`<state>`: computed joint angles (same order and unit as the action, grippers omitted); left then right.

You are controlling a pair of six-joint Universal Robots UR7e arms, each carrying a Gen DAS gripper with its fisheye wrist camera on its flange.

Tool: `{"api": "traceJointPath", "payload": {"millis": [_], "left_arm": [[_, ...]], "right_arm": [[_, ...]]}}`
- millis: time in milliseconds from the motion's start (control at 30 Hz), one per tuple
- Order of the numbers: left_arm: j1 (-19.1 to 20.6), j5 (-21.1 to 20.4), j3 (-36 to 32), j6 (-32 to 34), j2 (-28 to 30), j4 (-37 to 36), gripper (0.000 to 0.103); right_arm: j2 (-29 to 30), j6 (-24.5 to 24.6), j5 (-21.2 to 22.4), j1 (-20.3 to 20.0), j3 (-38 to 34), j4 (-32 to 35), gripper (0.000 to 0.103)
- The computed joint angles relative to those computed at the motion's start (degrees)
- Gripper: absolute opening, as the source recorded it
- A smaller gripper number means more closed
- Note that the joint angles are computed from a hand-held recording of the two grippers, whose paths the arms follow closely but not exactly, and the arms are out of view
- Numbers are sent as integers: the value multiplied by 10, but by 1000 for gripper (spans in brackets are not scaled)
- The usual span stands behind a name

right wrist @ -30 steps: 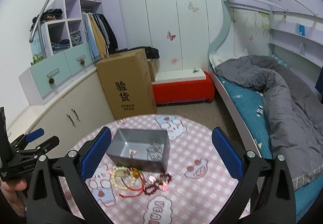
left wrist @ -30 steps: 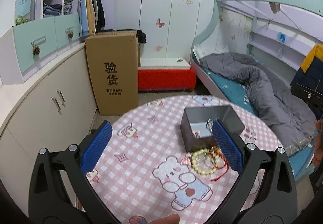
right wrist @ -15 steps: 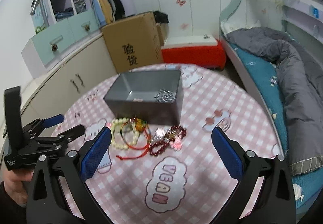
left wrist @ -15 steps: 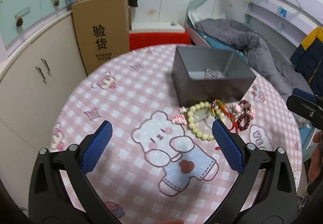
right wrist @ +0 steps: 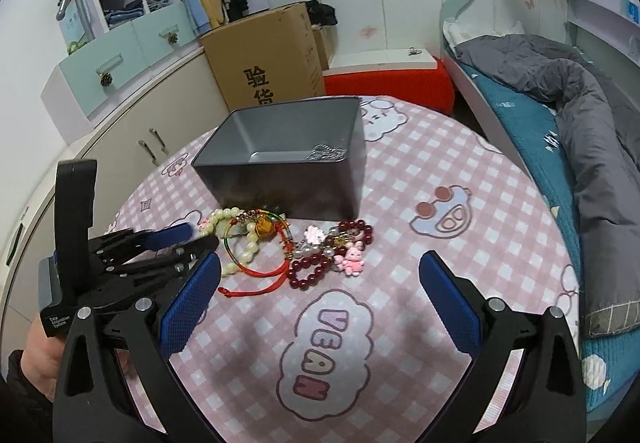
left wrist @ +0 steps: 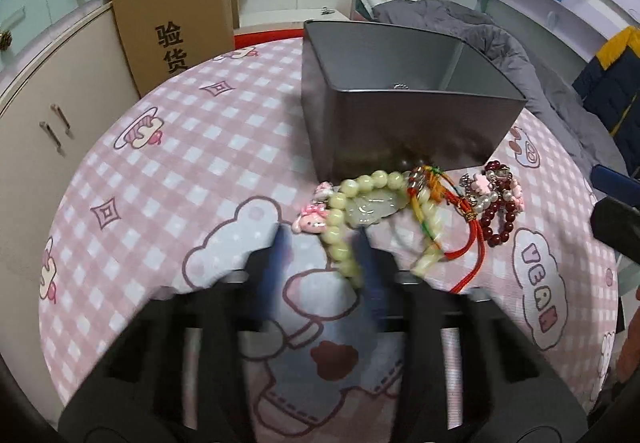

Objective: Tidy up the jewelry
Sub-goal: 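Grasp the pale green bead bracelet with the left tool while the right tool grasps the red string bracelet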

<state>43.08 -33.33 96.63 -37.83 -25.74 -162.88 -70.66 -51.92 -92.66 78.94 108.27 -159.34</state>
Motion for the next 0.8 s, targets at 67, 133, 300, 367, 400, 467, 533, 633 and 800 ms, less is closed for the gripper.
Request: {"api": "traceJointPath", "payload": {"millis": [67,133,300,367,400,467,533,633,800], "left_arm": [[1,-12,7,10,-5,-11,9],[-2,-14,16,16,-9,-17,9],[-10,-15,51,9,-24,-36,9],[-10,-13,54,7,-26,-36,9],[-10,-13,59,4,-29,-38,9],[-8,-13,61,6,-32,-39,9],[-9,-13,63,6,-33,-42,9],[-11,-10,65,4,-33,-43,9],[-18,-8,76,7,-40,-63,9]], "right_arm": [[4,-8,6,1,-4,14,93],[10,-21,8,4,-4,25,87],[31,-59,-1,17,-9,59,58],[41,-81,-7,24,-9,66,52],[47,-92,-12,27,-10,68,46],[64,-107,-35,34,-12,62,37],[75,-116,-48,37,-12,56,20],[77,-131,-67,43,-6,42,3],[50,-104,-14,27,-15,106,2]]}}
